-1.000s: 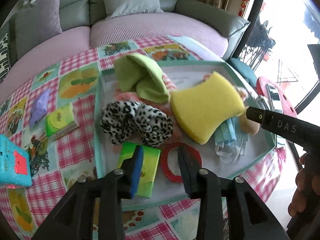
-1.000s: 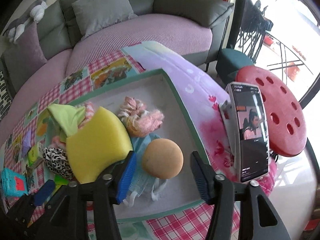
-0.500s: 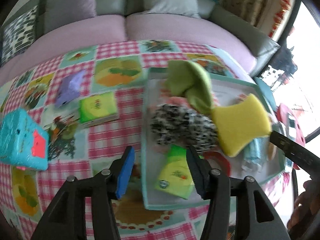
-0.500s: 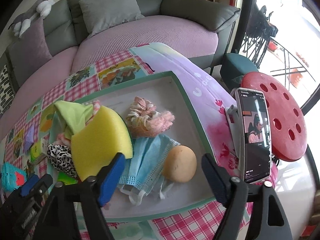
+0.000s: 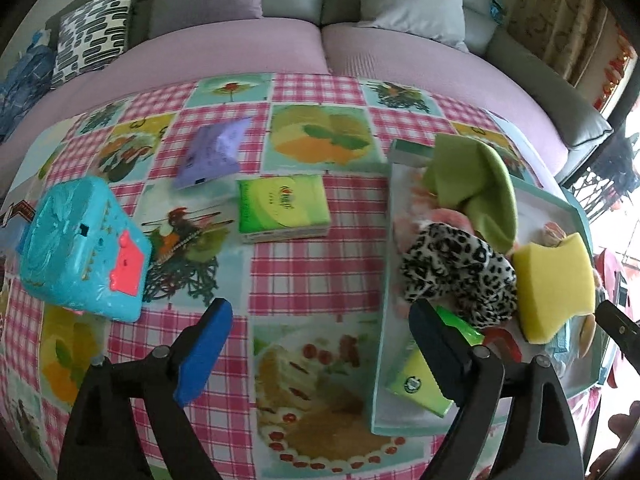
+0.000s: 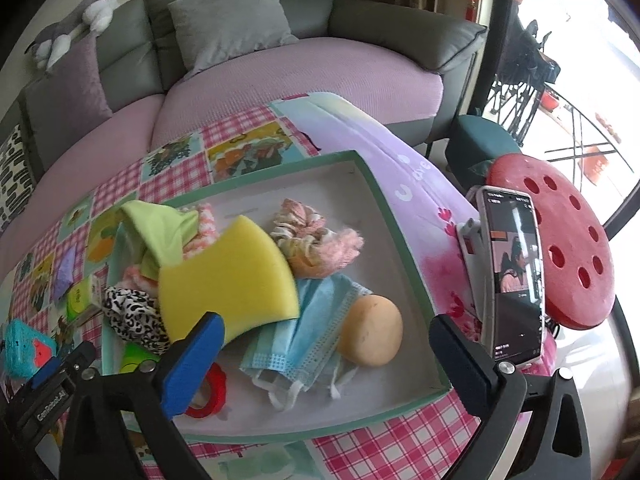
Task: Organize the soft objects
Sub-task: 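Move both tools away from the tray toward the remaining table items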
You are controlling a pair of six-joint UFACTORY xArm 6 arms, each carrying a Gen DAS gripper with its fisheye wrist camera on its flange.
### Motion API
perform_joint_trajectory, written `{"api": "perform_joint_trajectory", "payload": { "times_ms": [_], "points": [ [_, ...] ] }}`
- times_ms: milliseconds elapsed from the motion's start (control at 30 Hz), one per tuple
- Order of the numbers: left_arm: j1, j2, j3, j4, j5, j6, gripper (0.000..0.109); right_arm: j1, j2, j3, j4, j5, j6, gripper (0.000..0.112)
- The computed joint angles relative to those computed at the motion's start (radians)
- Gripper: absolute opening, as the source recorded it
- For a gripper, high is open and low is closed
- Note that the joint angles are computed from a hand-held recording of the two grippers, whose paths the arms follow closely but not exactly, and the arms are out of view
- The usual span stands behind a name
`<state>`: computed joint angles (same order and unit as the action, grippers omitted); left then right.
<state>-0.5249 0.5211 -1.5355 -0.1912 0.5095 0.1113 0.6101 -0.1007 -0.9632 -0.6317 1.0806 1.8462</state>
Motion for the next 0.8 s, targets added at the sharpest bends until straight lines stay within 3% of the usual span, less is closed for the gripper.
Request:
{"api": "perform_joint_trajectory", "payload": {
  "times_ms": [233,567,800],
  "points": [
    [0.005,0.0,0.001,0.024,-0.004,-0.021,0.09,0.004,0.048,-0.05,-0.019,-0.027,-0.025,0.103],
    [0.022,0.013,-0.012,0.033,-0.002,-0.047,0.09,0.019,0.209,-0.217,-0.053,-0.143,-0.139,0.103],
    [0.036,0.017,-0.018,0.017,0.0,-0.044,0.09,0.029,0.267,-0.278,-0.039,-0.158,-0.173,0.103]
  ]
}}
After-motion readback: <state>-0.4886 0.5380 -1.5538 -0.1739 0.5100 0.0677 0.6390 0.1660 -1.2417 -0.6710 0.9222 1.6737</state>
